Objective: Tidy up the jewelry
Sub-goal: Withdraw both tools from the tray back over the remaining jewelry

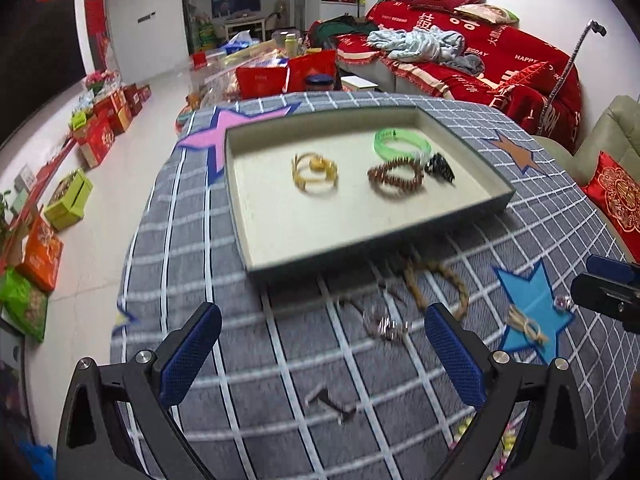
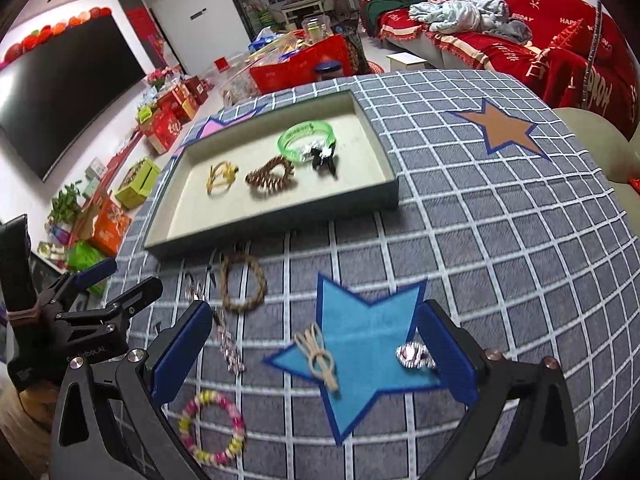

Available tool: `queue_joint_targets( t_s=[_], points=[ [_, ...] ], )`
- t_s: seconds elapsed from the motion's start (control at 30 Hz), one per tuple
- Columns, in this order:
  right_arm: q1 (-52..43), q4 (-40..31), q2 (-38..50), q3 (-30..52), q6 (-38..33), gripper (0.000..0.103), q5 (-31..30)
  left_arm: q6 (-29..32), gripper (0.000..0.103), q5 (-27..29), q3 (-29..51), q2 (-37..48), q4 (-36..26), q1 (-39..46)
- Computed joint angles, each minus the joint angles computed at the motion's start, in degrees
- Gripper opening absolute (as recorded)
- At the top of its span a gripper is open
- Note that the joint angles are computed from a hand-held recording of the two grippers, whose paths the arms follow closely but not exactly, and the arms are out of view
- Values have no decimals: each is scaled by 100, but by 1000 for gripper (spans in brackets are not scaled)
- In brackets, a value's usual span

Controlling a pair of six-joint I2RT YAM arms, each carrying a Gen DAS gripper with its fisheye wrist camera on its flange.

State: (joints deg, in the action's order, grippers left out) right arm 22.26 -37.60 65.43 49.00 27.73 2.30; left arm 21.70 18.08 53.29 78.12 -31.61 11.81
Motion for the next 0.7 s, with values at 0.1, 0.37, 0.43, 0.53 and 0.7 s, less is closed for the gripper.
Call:
queue_joint_targets(
  t_s=[0.1,0.37,0.43,0.53,0.7],
  points=[
    [160,-37,-68,-138,76,102,55,-153,103,-56,-180,-71,-40,72],
    [568,-146,-45,-367,89,102,423,-971,103,-475,-334,56,45,-165],
    [613,-146,-22,-386,50,102,464,-1163,103,-570,-348,114,73,-249],
    [709,-135,2,-419,-5,102,547,-1351,103,-677,-410,76,171,-363],
    [788,-84,45,-487,-37,94,600,-1684,103,-887,-431,130,328,-543]
  ],
)
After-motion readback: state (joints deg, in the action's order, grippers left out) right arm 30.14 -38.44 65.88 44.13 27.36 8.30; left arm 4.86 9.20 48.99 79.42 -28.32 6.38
